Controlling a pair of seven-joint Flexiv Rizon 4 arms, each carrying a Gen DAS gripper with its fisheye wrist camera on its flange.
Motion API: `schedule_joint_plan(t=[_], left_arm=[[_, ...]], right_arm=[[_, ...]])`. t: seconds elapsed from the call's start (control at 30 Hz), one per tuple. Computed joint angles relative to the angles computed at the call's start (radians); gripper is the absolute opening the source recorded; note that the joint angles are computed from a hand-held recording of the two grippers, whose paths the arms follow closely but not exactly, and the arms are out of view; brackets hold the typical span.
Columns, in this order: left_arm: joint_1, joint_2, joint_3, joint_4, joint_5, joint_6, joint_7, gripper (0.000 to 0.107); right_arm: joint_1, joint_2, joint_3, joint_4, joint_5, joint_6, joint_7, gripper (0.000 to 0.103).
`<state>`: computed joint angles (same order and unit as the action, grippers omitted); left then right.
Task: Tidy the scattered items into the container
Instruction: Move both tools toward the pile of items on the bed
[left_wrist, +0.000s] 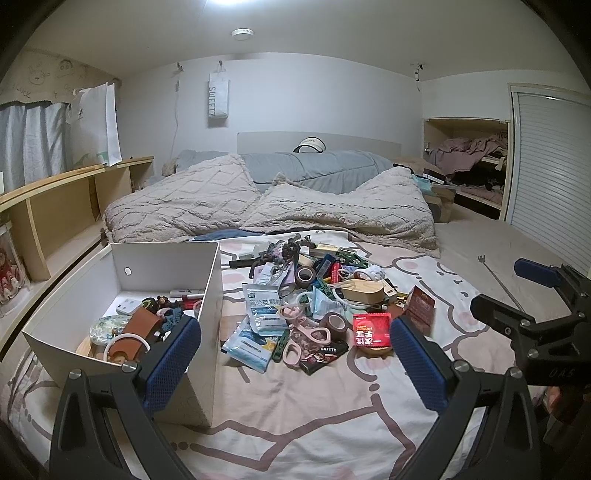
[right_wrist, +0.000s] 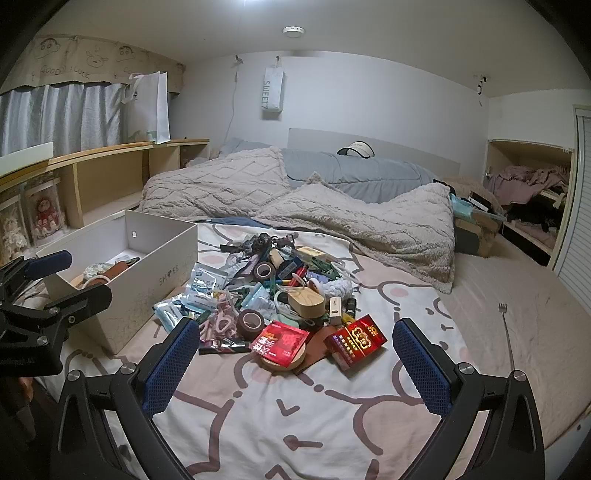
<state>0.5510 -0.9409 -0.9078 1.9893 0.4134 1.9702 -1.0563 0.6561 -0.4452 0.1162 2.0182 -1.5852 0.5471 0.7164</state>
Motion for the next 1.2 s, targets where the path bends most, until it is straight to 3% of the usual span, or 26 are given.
schedule_joint_plan(t=[0.47, 1.2], left_arm=[[-0.011, -0.003, 0.010, 0.002, 0.002, 0.002, -0.004, 0.103], [-0.128, -0.040, 0.088, -0.052, -0.110, -0.085, 0.068, 0.103]], right_arm=[[-0.003, -0.011, -0.002, -0.001, 0.013, 0.015, 0.008, 0.103], [-0.060, -0.054, -0.029, 0.011, 0.081, 0.144, 0.042, 0.103]])
